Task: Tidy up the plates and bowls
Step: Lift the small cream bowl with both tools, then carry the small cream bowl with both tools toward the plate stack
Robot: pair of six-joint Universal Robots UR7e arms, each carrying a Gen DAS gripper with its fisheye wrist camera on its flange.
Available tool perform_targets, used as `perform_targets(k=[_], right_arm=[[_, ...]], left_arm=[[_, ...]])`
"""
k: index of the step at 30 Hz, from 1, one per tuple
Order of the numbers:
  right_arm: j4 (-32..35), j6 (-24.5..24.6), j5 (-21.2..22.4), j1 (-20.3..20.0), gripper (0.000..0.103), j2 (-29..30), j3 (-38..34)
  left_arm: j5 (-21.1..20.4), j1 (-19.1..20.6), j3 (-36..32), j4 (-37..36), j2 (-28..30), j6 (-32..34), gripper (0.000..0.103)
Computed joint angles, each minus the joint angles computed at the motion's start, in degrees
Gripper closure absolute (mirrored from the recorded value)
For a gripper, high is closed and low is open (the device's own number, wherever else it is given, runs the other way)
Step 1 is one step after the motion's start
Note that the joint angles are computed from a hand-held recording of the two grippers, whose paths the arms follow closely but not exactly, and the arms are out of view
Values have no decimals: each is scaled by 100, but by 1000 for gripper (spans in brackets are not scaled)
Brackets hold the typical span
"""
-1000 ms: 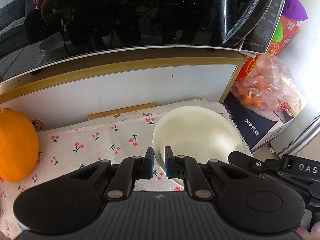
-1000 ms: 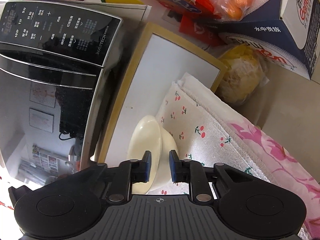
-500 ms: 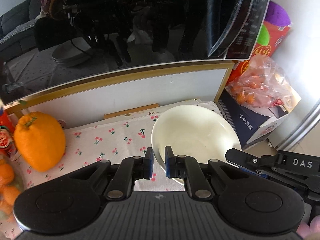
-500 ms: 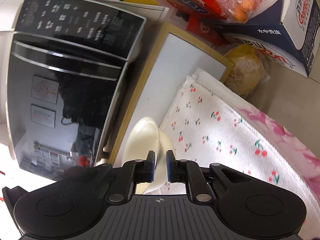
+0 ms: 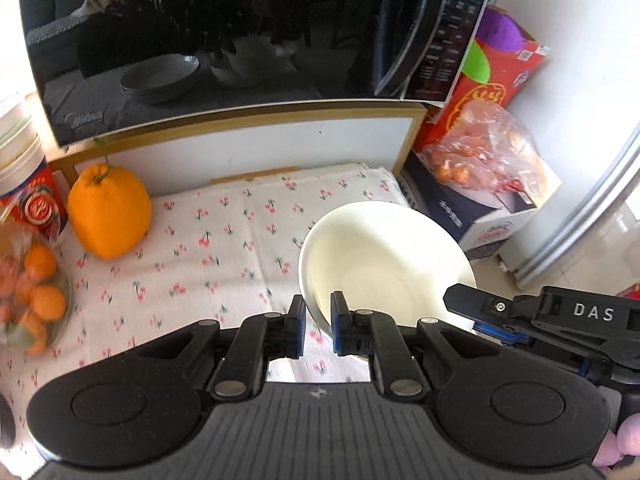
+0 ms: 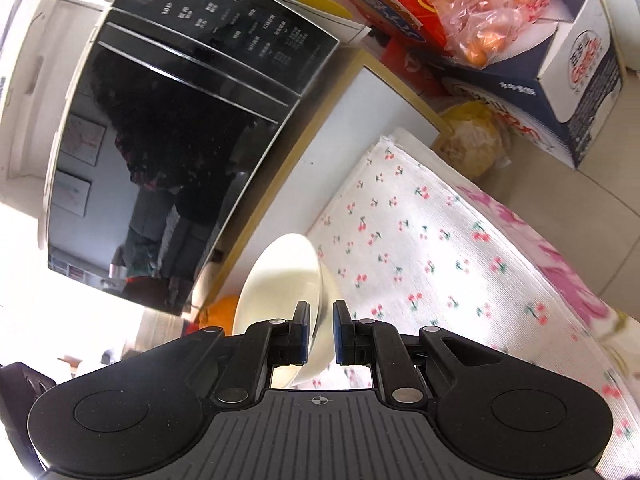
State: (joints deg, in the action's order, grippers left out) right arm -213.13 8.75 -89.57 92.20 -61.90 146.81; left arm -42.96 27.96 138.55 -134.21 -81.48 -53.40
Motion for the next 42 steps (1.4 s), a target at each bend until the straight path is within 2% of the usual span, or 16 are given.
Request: perform_targets(k=[5,9,18,23,34,42], right_arm=[[20,-41,-317,191,90,-226,274],[37,123,-409,228,90,-361,481],[245,237,-886,543,90,-633,746],[395,281,-1229,776,90,-705,801],[757,440,-1675,1056,90,-984,943],[734,331,-1803,1055,90,-947,1028]], left_arm=[[-124,-356,73,401,-209,-264,92],[-191,-610,135,737,-345,-476,92],[-426,-1043,326,1214,-647,-909,92],[-592,-1142,443,1264,-771,-1132,92],[-850,-1359,596,1313,-898,-1266,91],[-998,-1384,660,1283,-832,-1247,91]])
